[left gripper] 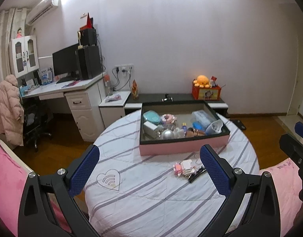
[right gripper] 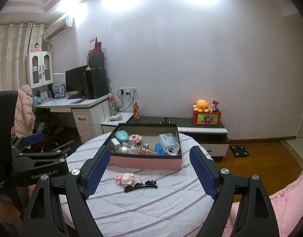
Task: Organize rigid objects
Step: 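Reach the right gripper to the black hair clip and grasp it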
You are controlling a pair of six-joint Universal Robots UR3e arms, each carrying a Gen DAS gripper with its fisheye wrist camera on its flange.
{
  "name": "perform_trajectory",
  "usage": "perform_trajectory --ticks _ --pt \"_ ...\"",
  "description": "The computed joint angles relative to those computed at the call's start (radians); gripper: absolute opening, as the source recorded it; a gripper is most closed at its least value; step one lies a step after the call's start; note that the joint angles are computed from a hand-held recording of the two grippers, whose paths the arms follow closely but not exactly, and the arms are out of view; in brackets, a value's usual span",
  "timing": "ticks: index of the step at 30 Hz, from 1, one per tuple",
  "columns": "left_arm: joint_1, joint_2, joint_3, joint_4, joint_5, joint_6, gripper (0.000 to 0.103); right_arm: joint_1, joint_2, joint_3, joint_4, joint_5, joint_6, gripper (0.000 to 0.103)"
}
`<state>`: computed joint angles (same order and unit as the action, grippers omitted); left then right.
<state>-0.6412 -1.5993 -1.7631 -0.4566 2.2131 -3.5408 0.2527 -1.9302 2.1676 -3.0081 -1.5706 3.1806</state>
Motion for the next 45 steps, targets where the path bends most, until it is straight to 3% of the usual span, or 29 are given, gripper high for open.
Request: perform_trajectory --ticks 7,18,29,37,45 --pt "0.069 -0.046 -0.017 -0.029 -0.088 0.009 0.103 -0.007 0.090 -0.038 0.078 -0.005 -0.017 0.084" --pt "0.218 -0.150 -0.051 -0.052 -0.270 0.031 0.103 0.011 0.383 -0.164 0.160 -0.011 -0.031 0.084" --pt "0.318 -0.195 -0.060 -0.085 -0.337 0.029 0.103 0.048 0.677 -0.419 0.298 0.018 -0.122 0.084" --pt "0.371 -0.214 -0.060 -0.092 -0.386 0.033 0.103 0.091 0.790 -0.535 0.349 -0.038 -0.137 0.084" --pt "0.396 -0.245 -0.044 -0.103 -0.406 0.035 0.103 0.054 0.817 -0.543 0.330 -0.040 -0.123 0.103"
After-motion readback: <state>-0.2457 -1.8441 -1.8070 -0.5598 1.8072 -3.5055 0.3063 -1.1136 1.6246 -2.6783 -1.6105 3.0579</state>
